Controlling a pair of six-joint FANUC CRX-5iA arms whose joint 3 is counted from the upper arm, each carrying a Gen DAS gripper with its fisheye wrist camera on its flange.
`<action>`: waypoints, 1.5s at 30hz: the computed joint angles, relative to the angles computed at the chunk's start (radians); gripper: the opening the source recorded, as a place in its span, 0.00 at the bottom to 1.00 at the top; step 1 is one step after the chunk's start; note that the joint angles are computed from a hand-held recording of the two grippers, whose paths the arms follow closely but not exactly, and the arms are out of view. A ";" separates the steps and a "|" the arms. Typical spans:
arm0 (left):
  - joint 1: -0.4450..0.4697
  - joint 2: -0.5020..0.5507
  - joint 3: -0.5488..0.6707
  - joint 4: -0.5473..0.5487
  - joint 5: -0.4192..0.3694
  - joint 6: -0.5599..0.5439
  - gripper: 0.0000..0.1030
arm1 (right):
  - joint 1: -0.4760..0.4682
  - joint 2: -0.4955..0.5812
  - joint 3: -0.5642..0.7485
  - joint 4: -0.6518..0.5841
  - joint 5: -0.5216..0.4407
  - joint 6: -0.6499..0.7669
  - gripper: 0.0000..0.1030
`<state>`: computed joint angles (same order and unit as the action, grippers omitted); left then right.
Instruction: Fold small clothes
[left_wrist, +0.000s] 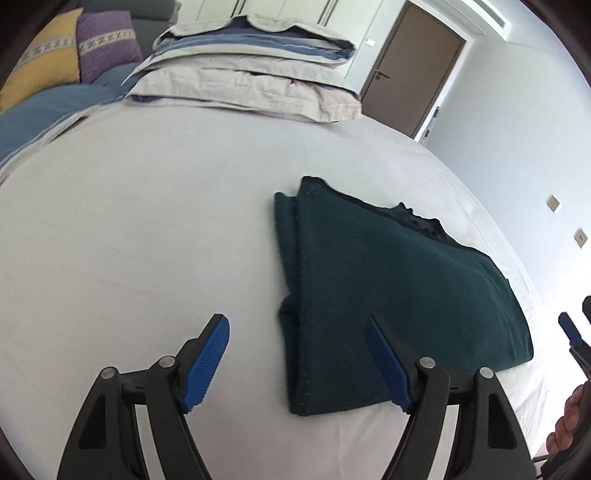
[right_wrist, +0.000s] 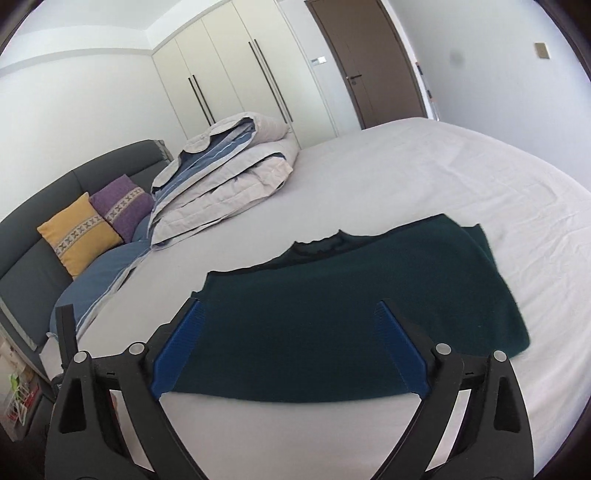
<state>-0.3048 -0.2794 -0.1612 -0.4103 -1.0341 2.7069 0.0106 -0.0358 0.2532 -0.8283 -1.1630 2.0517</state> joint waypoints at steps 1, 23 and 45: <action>0.039 -0.019 -0.032 0.043 0.028 -0.018 0.75 | 0.007 0.025 0.030 -0.013 -0.040 -0.019 0.91; 0.365 0.006 -0.512 1.421 0.467 -1.063 0.63 | 0.000 0.362 0.225 -0.355 -0.380 -0.225 0.78; 0.335 -0.027 -0.476 1.256 0.514 -0.993 0.17 | 0.225 0.571 0.463 -0.142 -0.426 -0.401 0.76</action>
<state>0.0298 -0.3068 -0.6370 0.8456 -0.5197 1.7141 0.2355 0.5348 0.7161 -0.9700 -1.5892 1.6509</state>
